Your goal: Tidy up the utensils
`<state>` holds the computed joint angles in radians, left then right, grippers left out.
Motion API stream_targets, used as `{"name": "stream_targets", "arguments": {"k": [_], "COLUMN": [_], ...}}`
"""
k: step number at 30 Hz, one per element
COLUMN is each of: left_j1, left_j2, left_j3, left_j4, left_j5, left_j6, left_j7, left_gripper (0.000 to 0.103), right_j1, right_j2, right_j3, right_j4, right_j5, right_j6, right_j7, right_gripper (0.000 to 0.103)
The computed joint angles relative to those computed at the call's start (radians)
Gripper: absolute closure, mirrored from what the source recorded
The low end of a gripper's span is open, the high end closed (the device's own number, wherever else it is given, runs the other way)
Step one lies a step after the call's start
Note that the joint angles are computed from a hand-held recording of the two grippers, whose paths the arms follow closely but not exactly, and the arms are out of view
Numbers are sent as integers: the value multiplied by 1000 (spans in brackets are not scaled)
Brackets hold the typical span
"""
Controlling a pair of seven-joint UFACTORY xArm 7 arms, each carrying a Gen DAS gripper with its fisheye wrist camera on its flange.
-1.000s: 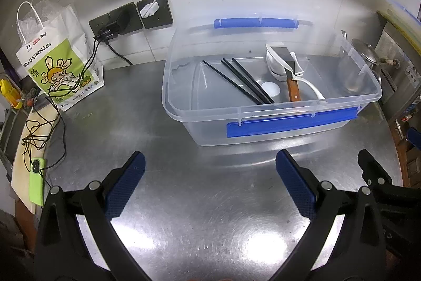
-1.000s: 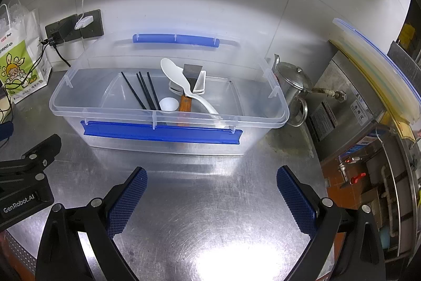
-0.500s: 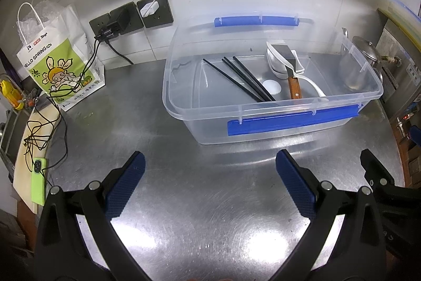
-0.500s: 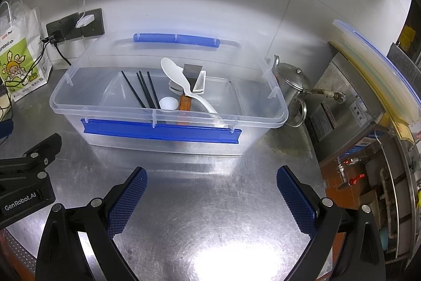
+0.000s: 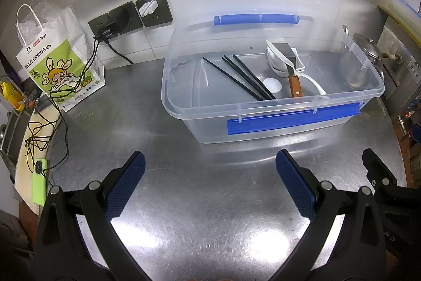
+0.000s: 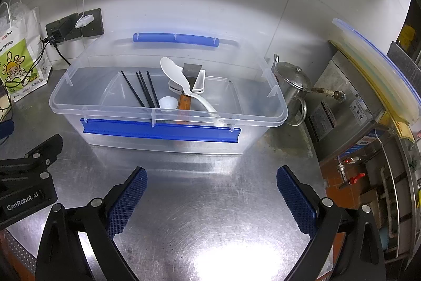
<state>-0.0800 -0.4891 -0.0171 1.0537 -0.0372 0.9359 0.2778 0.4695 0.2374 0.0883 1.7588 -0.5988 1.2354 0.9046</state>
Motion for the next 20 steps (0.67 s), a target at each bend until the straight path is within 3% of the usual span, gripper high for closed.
{"name": "stream_targets", "arguments": {"k": [9,20], "left_j1": [6,4], "left_j2": [-7,12], "left_j3": [1,1], "left_j4": [-14,6], "left_j5": [4,2], "left_j6": [-39,8], "left_j7": [-8,3], "left_gripper": [8,8], "right_j1": [2,-12], "right_j2": [-11,-9], "right_j3": [-3,2], "right_j4": [-15,-13], "right_j5": [-24,3], "right_j6": [-1,3], "right_j7": [28,28], "right_gripper": [5,5]}}
